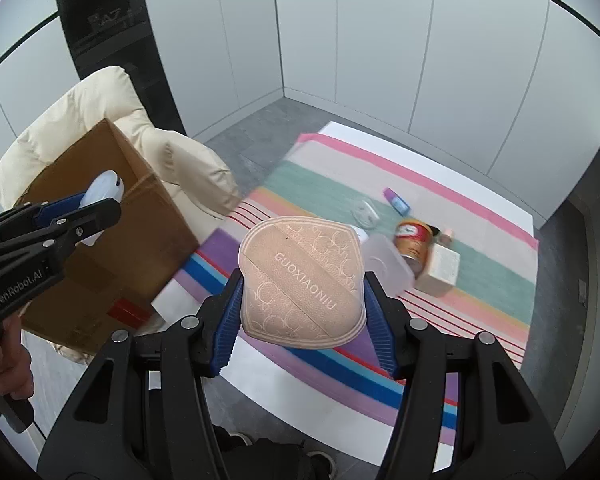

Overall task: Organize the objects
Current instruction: 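Carry the beige puff and white bottle with both tools over the cardboard box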

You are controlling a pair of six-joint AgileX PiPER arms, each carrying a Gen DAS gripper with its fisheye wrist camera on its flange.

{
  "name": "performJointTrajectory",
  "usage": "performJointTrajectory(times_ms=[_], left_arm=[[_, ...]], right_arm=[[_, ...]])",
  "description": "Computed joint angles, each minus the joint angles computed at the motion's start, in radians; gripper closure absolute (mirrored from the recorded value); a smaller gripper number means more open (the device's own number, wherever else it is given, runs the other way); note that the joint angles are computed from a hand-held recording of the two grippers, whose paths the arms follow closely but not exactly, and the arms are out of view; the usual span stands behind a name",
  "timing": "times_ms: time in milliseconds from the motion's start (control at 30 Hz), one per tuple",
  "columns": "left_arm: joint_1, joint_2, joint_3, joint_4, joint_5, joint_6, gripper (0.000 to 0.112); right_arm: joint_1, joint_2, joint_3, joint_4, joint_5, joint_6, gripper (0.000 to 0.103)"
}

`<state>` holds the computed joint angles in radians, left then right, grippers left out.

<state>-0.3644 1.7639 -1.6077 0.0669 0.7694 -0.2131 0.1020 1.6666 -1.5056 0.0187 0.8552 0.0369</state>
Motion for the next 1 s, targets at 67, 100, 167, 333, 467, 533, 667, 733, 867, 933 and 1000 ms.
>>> performJointTrajectory(times_ms=[67, 100, 167, 333, 467, 533, 667, 733, 867, 933, 1000], left_arm=[[0.028, -0.018, 0.023, -0.012, -0.007, 0.005, 0.076], [0.034, -0.026, 0.034, 0.001, -0.012, -0.001, 0.076], [0.057, -0.047, 0.062, 0.013, -0.019, -0.003, 0.076], [0.121, -0.077, 0.110, -0.014, -0.032, 0.023, 0.076], [0.179, -0.100, 0.137, -0.030, -0.033, 0.054, 0.076], [0.199, -0.116, 0.157, -0.035, -0.034, 0.067, 0.076], [0.246, -0.135, 0.197, -0.041, -0.045, 0.099, 0.076], [0.266, -0.139, 0.211, -0.049, -0.046, 0.116, 0.076], [0.296, -0.145, 0.241, -0.054, -0.054, 0.136, 0.076], [0.309, -0.148, 0.252, -0.049, -0.057, 0.136, 0.076], [0.328, -0.151, 0.266, -0.054, -0.060, 0.147, 0.076]], right_arm=[[0.025, 0.014, -0.019, -0.002, -0.002, 0.004, 0.044], [0.038, 0.021, -0.029, -0.004, -0.002, 0.006, 0.044], [0.065, 0.037, -0.052, -0.007, 0.005, 0.010, 0.044], [0.128, 0.077, -0.112, -0.023, 0.019, 0.027, 0.044], [0.179, 0.108, -0.159, -0.036, 0.026, 0.047, 0.044], [0.197, 0.121, -0.179, -0.041, 0.030, 0.052, 0.044], [0.241, 0.149, -0.221, -0.043, 0.038, 0.059, 0.044], [0.263, 0.165, -0.246, -0.051, 0.043, 0.065, 0.044], [0.302, 0.196, -0.297, -0.053, 0.052, 0.068, 0.044], [0.318, 0.211, -0.320, -0.057, 0.055, 0.071, 0.044], [0.334, 0.230, -0.348, -0.057, 0.059, 0.071, 0.044]])
